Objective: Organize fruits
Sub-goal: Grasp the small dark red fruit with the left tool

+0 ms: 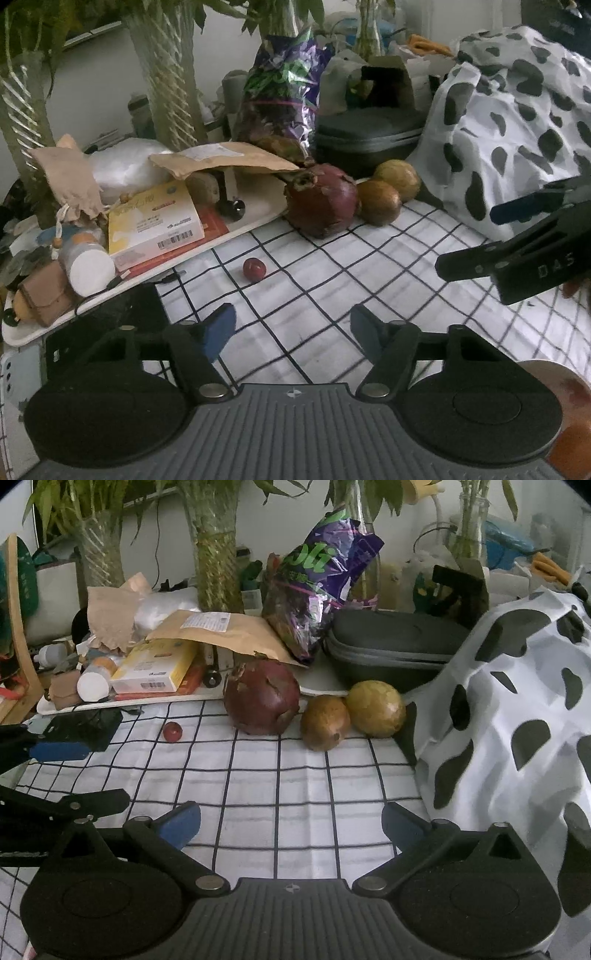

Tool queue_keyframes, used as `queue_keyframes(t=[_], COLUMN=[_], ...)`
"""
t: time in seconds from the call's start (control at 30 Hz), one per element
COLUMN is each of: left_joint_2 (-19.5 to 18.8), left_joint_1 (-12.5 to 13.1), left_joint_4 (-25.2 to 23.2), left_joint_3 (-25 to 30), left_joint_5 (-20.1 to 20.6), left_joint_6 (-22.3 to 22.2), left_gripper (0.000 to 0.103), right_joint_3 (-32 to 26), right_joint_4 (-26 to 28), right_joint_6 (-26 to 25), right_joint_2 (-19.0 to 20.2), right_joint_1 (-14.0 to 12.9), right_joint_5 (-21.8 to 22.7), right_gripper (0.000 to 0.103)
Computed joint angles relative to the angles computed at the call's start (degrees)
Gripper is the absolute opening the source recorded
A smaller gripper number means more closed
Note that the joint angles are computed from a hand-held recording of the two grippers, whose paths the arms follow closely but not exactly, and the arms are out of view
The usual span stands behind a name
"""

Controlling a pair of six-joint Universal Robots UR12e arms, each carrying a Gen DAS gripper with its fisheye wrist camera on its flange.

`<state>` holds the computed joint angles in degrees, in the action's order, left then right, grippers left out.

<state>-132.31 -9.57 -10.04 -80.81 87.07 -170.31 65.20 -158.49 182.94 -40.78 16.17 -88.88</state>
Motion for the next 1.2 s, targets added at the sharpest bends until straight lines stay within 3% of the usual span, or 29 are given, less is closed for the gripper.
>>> queue_keyframes(t=[0.2,0.3,0.83,0.9,0.93,1.1,1.2], left_joint_2=[-1.8,-2.7,-6.5,-7.1,-7.4,-8.5,-8.9], left_joint_1=[0.4,0.6,1.4,1.6,1.6,1.8,1.7], left_joint_4=[-0.1,-0.5,1.7,1.5,1.1,0.9,1.0], left_joint_3=[1.9,3.0,7.0,7.7,8.2,9.8,10.4], left_joint_5=[0.3,0.2,-0.2,-0.5,-0.7,-1.9,-1.5], left_joint_6=[-0.3,-1.4,-3.7,-4.0,-4.0,-4.3,-4.1], left_gripper=[0.066,0.058,0.056,0.051,0.044,0.041,0.03], right_joint_3=[-2.5,-3.9,-9.9,-10.5,-10.9,-12.0,-12.3], right_joint_4=[0.1,0.1,0.4,0.5,0.6,-1.0,-3.0], right_joint_6=[-1.8,-2.3,-4.6,-4.9,-4.9,-6.3,-7.6], right_joint_2=[1.7,2.7,7.2,7.7,8.0,9.0,9.5], right_joint_1=[0.0,0.1,-0.1,-0.1,-0.1,-0.1,-0.1], right_joint_5=[0.7,0.6,-0.5,-0.6,-0.6,-0.1,0.5], right_gripper=[0.103,0.103,0.103,0.103,0.103,0.103,0.103])
